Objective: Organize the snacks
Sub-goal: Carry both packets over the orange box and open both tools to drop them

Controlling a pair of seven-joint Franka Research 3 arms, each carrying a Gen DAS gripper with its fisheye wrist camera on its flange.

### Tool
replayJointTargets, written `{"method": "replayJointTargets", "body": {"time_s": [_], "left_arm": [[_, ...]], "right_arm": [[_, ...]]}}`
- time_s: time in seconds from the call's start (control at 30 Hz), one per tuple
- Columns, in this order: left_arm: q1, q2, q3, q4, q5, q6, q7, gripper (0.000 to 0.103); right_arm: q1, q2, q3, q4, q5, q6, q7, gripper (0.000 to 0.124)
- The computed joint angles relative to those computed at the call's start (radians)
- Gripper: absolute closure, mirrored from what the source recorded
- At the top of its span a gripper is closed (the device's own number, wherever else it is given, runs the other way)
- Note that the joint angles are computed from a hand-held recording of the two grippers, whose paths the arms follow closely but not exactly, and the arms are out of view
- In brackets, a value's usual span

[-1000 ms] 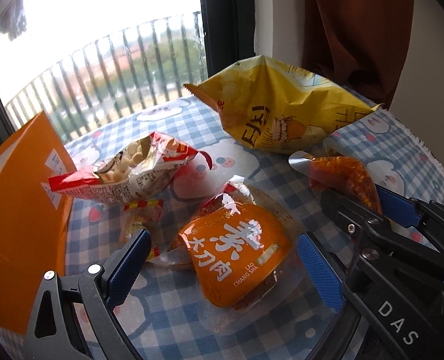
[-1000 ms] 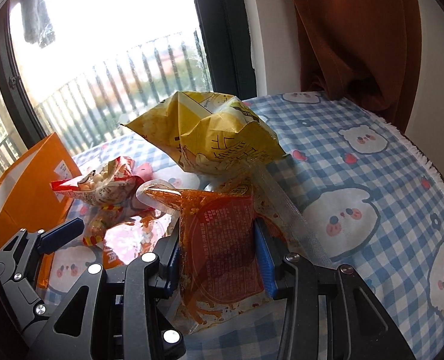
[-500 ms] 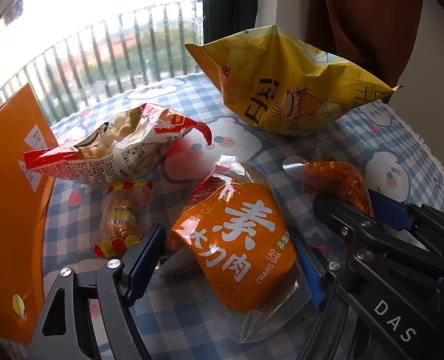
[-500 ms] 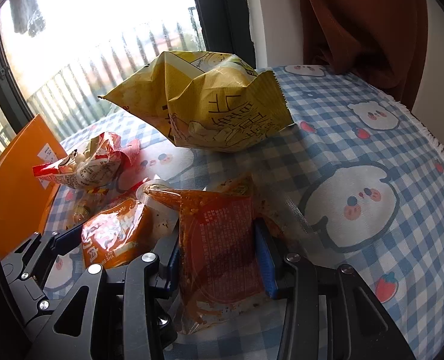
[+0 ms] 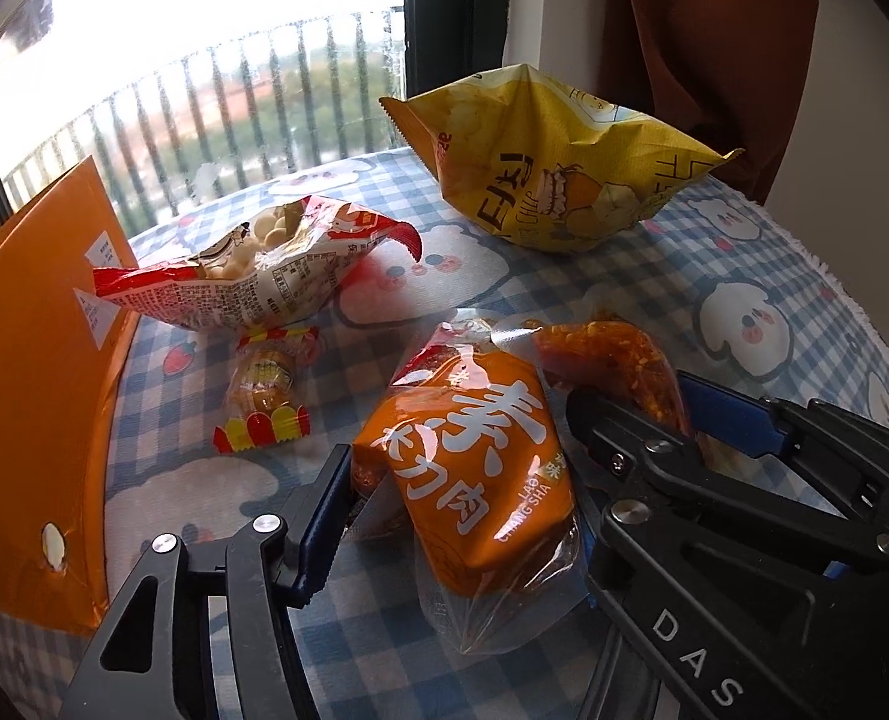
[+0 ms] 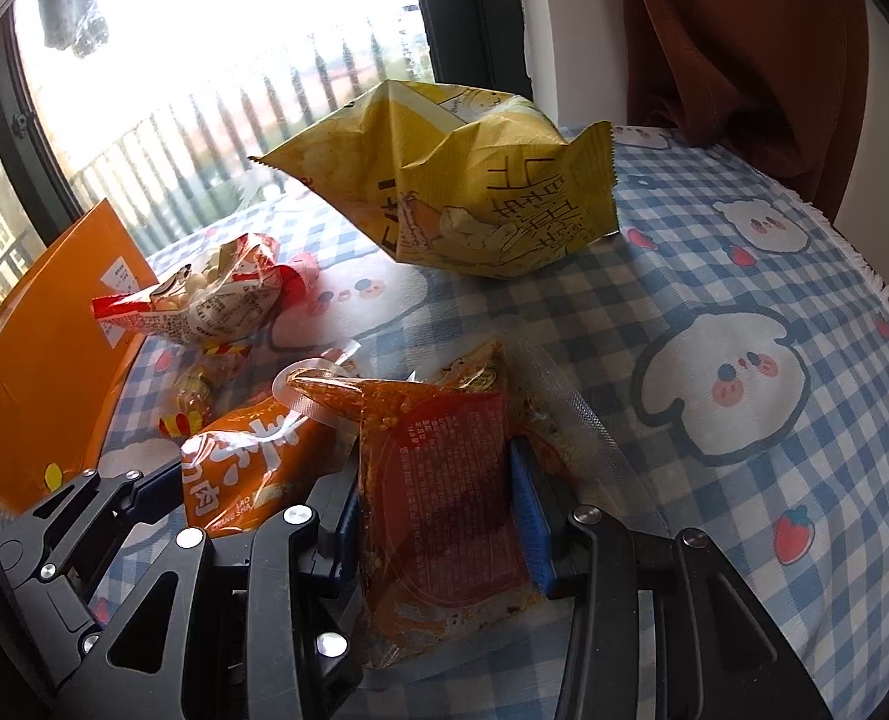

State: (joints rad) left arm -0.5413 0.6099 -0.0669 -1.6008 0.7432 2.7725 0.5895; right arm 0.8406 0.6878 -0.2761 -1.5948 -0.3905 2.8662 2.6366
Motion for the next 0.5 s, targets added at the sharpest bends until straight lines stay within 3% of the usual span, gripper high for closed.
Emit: {"method": "replayJointTargets", "body": {"time_s": [0.27, 0.5], "left_arm": [[-0.034, -0.097, 0.050, -0.120, 0.122, 0.035, -0.160, 0.040], [-0.028, -0.207, 0.059, -0.233, 0.311, 0.056, -0.361, 0.040]], "right_arm": [[0.060, -0.036, -0.035, -0.035, -0.054, 0.015, 0.037, 0.078], [0.113, -0.068, -0.066, -0.044, -0.147, 0.015, 0.103, 0.078]]}}
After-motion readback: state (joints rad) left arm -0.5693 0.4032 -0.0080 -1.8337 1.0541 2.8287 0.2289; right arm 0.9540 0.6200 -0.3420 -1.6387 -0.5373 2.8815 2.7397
